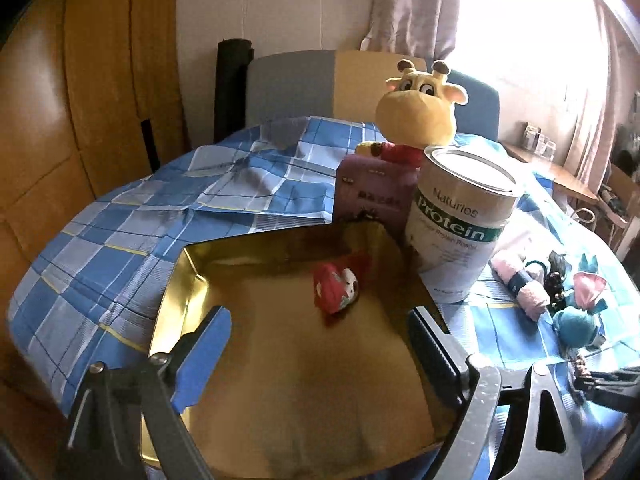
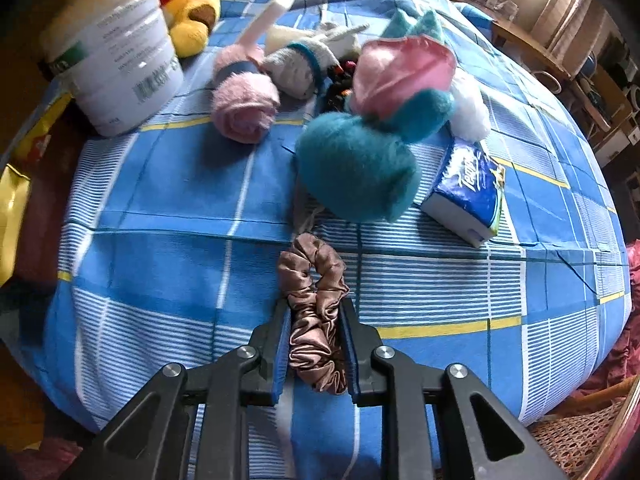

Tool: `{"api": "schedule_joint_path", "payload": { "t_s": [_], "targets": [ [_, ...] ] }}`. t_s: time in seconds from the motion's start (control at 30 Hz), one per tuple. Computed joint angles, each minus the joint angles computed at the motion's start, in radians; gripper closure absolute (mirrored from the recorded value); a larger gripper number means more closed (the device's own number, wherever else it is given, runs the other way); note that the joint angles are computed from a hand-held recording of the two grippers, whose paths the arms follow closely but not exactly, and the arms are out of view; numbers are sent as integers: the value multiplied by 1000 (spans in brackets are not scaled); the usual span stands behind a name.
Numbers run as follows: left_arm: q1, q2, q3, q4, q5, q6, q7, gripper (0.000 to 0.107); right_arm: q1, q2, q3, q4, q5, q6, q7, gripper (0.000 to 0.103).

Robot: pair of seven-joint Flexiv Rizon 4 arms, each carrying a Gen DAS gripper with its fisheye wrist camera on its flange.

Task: Organize soft objects
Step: 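Open the left gripper to drop the red sock into the gold tray, then carry the brown scrunchie to the gold tray and release it with the right gripper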

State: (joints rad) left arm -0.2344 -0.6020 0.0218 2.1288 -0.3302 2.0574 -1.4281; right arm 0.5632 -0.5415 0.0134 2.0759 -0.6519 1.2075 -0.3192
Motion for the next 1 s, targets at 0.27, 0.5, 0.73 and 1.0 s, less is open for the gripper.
{"api": "schedule_joint_path", "payload": {
  "t_s": [0.27,0.5,0.73,1.0],
  "targets": [
    [-5,3,8,13,0,12,8,17,-5,91,-13,41,-60,57,8,81],
    [33,11,-16,29,45,25,10,17,-42,145,-29,-19,-109,83,21,82],
    [77,23,-43,48,115,57,-3,17,-94,32,-31,-351,-45,-127,-103,82],
    [95,27,-53,53,148,53,-5,17,-60,-181,-86,-884,-18,-271,-176,82]
  ]
}}
